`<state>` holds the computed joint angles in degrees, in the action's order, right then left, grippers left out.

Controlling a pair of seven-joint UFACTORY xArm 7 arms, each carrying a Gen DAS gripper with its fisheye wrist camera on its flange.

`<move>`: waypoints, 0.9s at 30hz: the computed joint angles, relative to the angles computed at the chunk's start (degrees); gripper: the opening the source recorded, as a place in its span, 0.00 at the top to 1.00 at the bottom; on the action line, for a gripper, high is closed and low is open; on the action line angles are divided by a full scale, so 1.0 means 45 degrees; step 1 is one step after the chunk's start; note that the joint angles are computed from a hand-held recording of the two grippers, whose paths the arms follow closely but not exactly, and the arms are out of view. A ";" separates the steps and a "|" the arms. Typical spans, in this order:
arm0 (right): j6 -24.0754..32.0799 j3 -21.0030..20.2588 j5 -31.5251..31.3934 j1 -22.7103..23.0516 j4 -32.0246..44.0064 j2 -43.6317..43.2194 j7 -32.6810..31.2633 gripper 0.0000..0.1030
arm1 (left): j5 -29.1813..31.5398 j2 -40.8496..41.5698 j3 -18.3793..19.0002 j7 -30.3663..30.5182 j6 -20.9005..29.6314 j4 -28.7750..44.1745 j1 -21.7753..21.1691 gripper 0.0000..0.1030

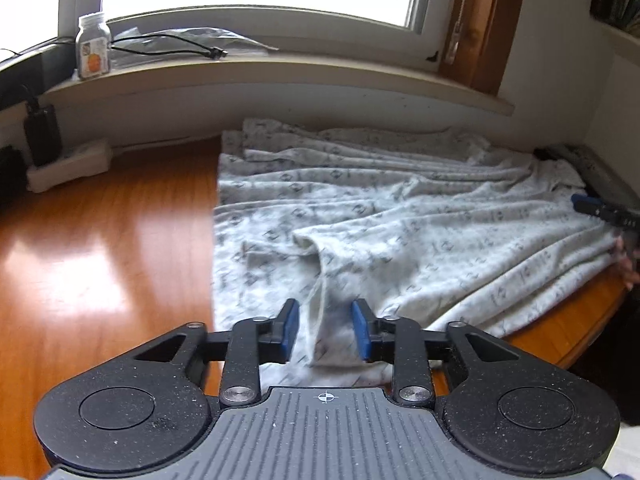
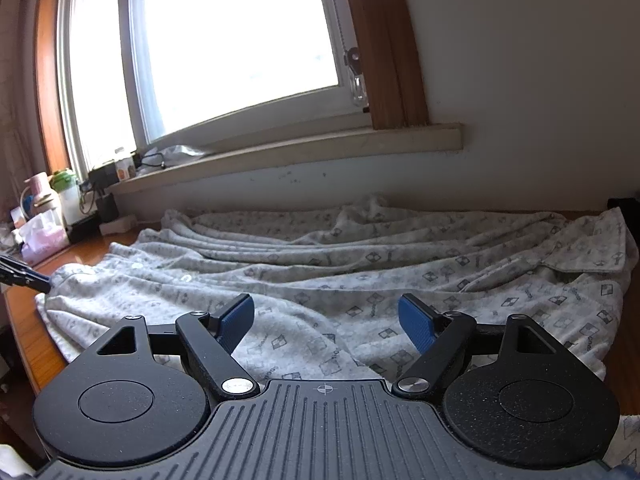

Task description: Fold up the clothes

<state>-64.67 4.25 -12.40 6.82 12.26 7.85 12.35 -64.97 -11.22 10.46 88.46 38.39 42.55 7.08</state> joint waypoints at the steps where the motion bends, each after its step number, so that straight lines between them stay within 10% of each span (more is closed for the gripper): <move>1: -0.0004 0.0007 0.0020 0.0006 0.0000 0.0003 -0.0003 0.24 | -0.0142 0.0171 0.0054 -0.0035 0.0208 0.0113 -0.0011 0.60; 7: -0.0022 0.0014 0.0036 0.0016 -0.0006 0.0016 -0.0014 0.24 | -0.0444 0.0683 -0.0179 -0.0254 0.0496 0.0454 0.0224 0.86; 12: 0.0287 -0.0051 -0.0345 -0.0117 0.0048 -0.0086 0.0156 0.24 | -0.0831 0.1172 -0.0320 -0.0661 0.0299 0.1197 0.0311 0.49; 17: 0.0379 -0.0068 -0.0474 -0.0191 0.0049 -0.0127 0.0269 0.24 | -0.0904 0.2553 -0.0732 -0.1478 0.0598 0.2664 0.0497 0.47; 23: 0.0246 -0.0050 -0.0413 -0.0177 0.0049 -0.0064 0.0232 0.23 | -0.0746 0.2998 -0.1692 -0.0969 -0.0718 0.2729 0.0431 0.94; 27: 0.0152 -0.0041 -0.0371 -0.0163 0.0049 -0.0018 0.0205 0.23 | -0.4180 0.2275 -0.1630 0.1297 -0.1763 0.2215 0.0232 0.93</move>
<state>-63.99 4.07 -14.07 6.09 12.48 7.77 13.27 -83.78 -0.98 3.13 94.30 30.46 52.52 8.13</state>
